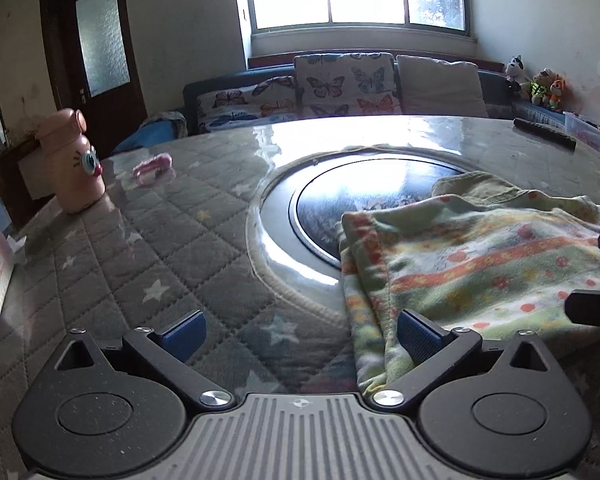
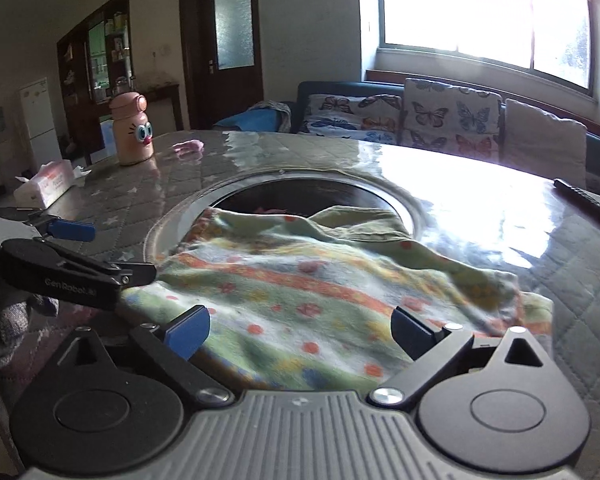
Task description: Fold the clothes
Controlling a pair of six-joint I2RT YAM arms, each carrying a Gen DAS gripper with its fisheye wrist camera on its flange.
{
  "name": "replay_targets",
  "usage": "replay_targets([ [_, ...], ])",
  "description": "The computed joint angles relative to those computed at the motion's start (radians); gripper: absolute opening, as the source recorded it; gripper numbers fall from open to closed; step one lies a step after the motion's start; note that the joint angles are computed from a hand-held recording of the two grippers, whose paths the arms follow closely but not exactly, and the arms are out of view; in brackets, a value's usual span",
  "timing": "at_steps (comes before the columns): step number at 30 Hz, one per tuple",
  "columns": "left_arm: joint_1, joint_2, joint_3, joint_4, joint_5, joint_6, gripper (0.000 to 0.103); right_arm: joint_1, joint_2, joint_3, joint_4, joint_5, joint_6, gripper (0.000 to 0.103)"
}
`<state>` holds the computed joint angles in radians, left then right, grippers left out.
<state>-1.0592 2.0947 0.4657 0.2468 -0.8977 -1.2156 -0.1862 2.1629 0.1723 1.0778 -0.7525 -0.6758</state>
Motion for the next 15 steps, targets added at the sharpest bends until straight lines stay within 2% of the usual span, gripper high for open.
replay_targets([
  [3, 0.013, -0.005, -0.034, 0.067, 0.025, -0.001, 0.103, 0.072, 0.079, -0.007, 0.117, 0.070, 0.036, 0.103],
  [4, 0.017, -0.006, -0.046, 0.093, 0.033, 0.001, 0.103, 0.099, 0.139, -0.018, 0.211, 0.109, 0.039, 0.103],
  [6, 0.025, -0.006, -0.068, 0.139, 0.048, 0.003, 0.103, 0.101, 0.173, -0.029, 0.269, 0.115, 0.031, 0.103],
  [8, 0.030, -0.003, -0.085, 0.179, 0.059, 0.004, 0.103, 0.081, 0.121, -0.027, 0.193, 0.093, 0.023, 0.103],
  [12, 0.032, -0.002, -0.099, 0.209, 0.066, 0.004, 0.103, 0.054, 0.055, -0.026, 0.123, 0.060, 0.021, 0.103],
  [15, 0.027, 0.002, -0.099, 0.210, 0.060, -0.002, 0.103, 0.067, 0.054, -0.008, 0.097, 0.083, 0.032, 0.103],
])
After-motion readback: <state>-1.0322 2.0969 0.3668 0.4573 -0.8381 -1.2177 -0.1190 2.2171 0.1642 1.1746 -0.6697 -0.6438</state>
